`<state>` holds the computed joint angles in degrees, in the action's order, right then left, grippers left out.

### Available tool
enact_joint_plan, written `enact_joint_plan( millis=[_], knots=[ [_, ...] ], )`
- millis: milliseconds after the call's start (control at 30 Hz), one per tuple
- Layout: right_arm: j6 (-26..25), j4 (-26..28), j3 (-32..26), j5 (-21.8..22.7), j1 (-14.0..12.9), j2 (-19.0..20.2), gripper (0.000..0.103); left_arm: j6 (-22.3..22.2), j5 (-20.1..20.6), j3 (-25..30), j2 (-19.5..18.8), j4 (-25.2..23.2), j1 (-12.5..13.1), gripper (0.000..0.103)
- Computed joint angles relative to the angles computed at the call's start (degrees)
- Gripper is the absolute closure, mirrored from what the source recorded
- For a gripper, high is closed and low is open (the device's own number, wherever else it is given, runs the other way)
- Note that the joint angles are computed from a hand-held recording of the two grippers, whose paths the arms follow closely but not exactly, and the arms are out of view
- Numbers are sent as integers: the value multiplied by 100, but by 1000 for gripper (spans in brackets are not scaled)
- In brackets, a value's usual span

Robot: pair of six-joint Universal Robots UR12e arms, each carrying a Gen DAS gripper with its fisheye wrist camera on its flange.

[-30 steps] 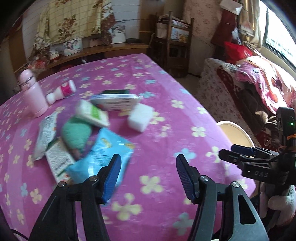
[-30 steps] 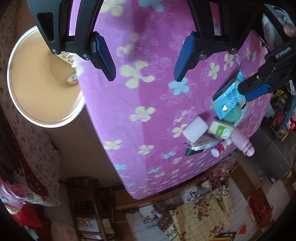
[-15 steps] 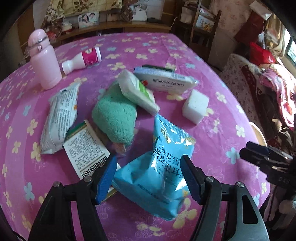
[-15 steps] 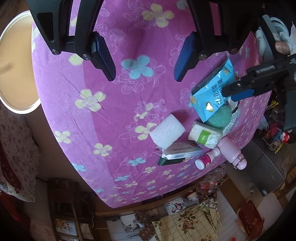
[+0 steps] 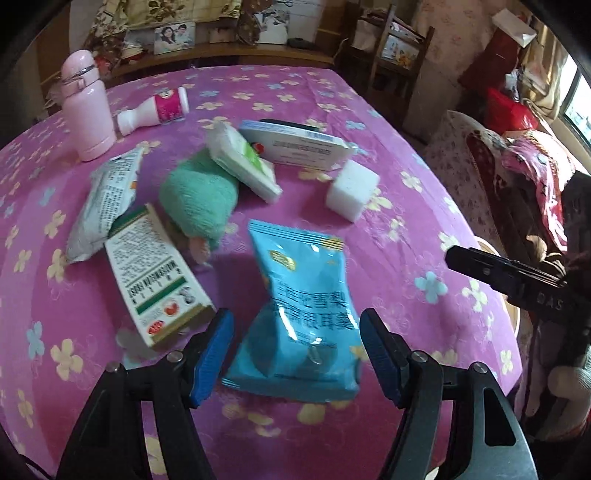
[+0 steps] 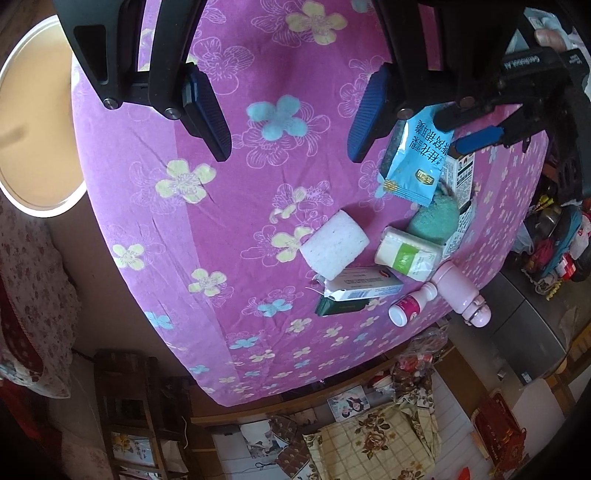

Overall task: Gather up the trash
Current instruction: 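Move both tools back toward the blue snack bag on the table, then grasp the blue snack bag with the left gripper while the right grasps the white sponge block, then carry the snack bag and sponge block over the white bin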

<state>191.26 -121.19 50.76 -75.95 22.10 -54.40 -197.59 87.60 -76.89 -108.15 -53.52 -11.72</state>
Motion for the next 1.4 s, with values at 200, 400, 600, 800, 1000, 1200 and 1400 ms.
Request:
enact_joint_plan(
  millis=[200, 400, 600, 800, 1000, 1200, 1400],
  knots=[
    [-5, 59, -122, 70, 37, 86, 34, -205, -662, -83, -9, -169, 36, 32],
    [-33, 166, -526, 9, 85, 328, 34, -178, -367, -178, 56, 199, -35, 32],
    [-179, 600, -1578, -19, 182, 966, 31, -572, -458, -160, -29, 208, 79, 32],
    [-250, 1608, -3236, -212, 255, 1907, 30, -699, -461, -238, -52, 442, 68, 32],
    [-260, 1795, -3994, -340, 326, 2352, 30, -701, -375, -177, -124, 521, 19, 49],
    [-536, 1195, -3043, -154, 323, 1861, 64, -670, -445, -135, -173, 585, -19, 70],
    [-486, 206, -1510, 157, 202, 992, 64, -648, -431, -184, -90, 668, -32, 75]
  ],
)
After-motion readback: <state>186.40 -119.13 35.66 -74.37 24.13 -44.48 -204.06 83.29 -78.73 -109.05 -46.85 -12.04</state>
